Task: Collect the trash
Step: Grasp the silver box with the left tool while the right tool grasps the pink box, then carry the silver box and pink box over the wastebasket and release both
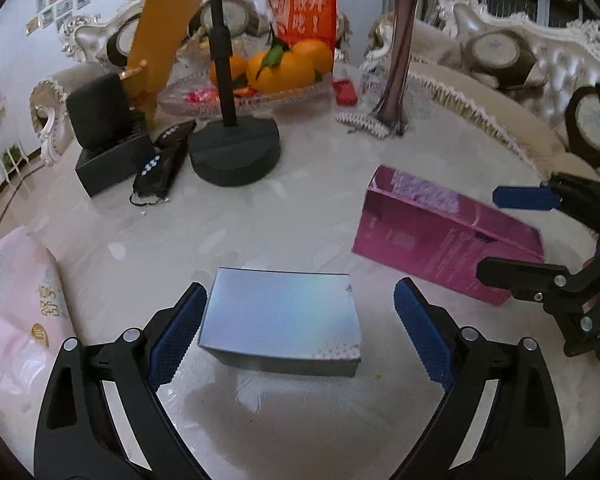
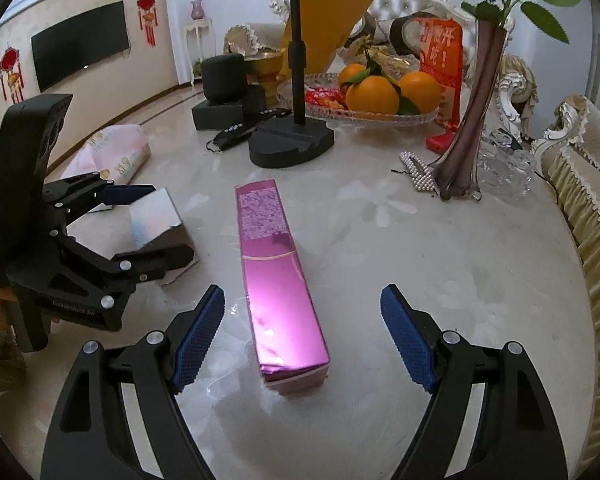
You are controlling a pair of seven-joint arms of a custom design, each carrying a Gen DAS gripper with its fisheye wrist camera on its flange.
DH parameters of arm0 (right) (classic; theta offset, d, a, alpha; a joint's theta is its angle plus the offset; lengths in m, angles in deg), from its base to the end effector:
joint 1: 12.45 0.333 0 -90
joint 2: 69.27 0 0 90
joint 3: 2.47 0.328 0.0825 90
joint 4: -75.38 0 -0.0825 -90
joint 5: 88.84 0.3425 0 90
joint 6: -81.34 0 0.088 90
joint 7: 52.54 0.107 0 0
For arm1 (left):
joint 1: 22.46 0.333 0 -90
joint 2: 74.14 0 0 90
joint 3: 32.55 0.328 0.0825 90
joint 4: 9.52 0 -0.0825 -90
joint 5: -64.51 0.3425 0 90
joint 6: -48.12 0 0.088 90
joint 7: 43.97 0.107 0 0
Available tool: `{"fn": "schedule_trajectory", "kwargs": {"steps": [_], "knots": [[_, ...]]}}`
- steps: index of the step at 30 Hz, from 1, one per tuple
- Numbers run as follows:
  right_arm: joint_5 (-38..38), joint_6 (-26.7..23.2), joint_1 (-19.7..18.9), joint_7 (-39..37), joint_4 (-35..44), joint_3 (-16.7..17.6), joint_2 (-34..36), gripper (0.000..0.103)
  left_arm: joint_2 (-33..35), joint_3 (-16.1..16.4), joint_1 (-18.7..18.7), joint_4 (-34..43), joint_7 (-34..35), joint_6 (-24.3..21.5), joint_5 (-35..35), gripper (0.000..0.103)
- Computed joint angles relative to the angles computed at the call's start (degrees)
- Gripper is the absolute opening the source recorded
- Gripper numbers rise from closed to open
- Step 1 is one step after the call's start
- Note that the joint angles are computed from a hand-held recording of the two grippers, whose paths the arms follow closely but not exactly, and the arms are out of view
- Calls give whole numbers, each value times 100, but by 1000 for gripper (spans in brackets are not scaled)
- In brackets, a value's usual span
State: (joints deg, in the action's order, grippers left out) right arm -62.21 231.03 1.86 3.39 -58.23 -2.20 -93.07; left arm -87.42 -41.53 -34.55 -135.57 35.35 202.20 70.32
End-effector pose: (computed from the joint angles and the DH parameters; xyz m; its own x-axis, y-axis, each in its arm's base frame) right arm 0.4172 0.0987 0.6001 0.5181 -0.8545 -0.0366 -0.6271 -0.3504 -0.6956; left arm 0.4536 -0.1860 0.5906 -0.2600 -0.9656 -0.0061 -0.7220 0.1986 -0.6627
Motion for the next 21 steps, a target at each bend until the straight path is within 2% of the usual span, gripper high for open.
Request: {"fn": "schedule_trajectory", "kwargs": {"steps": [3,5,6,7,8,10,12,18,21], "knots": [[-75,-84,-32,48,53,26,103,76,209,21,3,294,-160,-608,-262,92],[-262,-133,-109,191,47,125,126,72,181,20,24,227,-216,-512,-355,92],[-275,-163,-93,188,44,118,126,65,177,29,29,220,-249,-525,-419,91],[-348,-246,-118,253,54,141,129,47,148,-36,103,202,-438,-542,-237,81],[-351,-301,-116,306,38,141,103,37,128,-144,215,223,-731,-638,109,66],[-498,-208,-195,509,-67,243,8,30,52,-81,172,169,-739,-670,29,66],[-397,-338,-119,557,-85,160,-76,28,-26,-146,232,140,-982,-808,237,65],[-402,-462,-130,848,-311,182,-568,26,-516,-70,52,-166,-1043,-834,61,65],[-335,-591,-86,916,-480,140,-990,26,-847,-156,-11,-241,-1146,-985,172,65]]}}
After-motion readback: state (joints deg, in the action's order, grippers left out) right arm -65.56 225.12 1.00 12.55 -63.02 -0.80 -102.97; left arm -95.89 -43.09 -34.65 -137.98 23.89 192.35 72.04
